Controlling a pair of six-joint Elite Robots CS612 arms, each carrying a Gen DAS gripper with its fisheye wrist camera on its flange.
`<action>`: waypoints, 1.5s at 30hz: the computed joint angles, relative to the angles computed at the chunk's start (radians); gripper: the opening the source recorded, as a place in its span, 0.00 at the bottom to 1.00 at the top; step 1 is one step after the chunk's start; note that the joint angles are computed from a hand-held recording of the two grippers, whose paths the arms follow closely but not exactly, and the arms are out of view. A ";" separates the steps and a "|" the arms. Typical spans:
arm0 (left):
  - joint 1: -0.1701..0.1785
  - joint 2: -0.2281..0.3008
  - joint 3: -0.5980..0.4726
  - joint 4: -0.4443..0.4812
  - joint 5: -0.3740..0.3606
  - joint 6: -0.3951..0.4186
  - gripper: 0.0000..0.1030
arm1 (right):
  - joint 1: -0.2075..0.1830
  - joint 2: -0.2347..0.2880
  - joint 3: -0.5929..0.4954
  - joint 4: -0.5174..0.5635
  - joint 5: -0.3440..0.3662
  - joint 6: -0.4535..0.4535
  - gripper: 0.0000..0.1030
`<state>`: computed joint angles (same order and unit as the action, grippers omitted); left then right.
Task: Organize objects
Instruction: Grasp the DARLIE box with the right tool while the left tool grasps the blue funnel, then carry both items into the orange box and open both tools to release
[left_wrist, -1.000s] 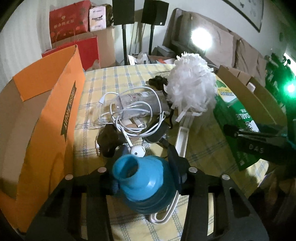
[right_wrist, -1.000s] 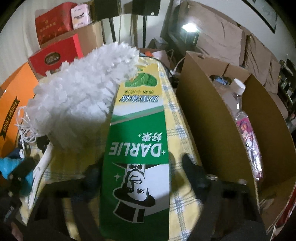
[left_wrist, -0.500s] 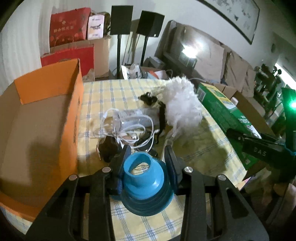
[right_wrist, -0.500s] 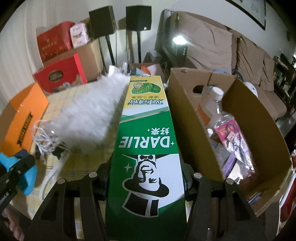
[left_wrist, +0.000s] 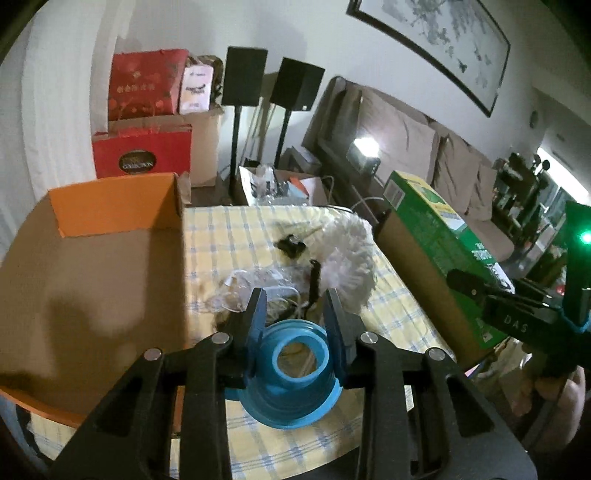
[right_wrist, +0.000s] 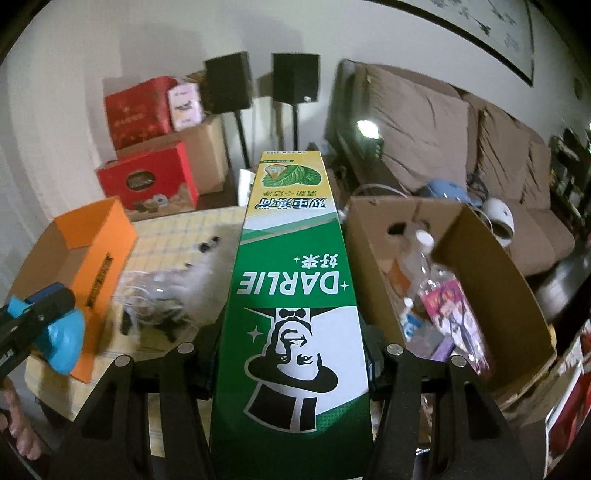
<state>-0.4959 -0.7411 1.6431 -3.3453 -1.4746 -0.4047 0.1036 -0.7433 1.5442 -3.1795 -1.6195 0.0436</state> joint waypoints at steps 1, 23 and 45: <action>0.000 -0.004 0.004 -0.004 0.011 0.001 0.28 | 0.004 -0.001 -0.002 -0.001 0.003 -0.009 0.56; 0.075 -0.059 0.082 0.004 0.177 -0.052 0.28 | 0.124 0.063 -0.187 0.122 0.157 -0.071 0.56; 0.139 -0.023 0.069 0.078 0.194 -0.135 0.28 | 0.192 0.204 -0.414 0.319 0.232 0.089 0.56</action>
<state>-0.3570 -0.7642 1.7117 -3.2676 -1.2803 -0.5400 0.2961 -0.5397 1.1306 -2.8607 -1.3877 0.1325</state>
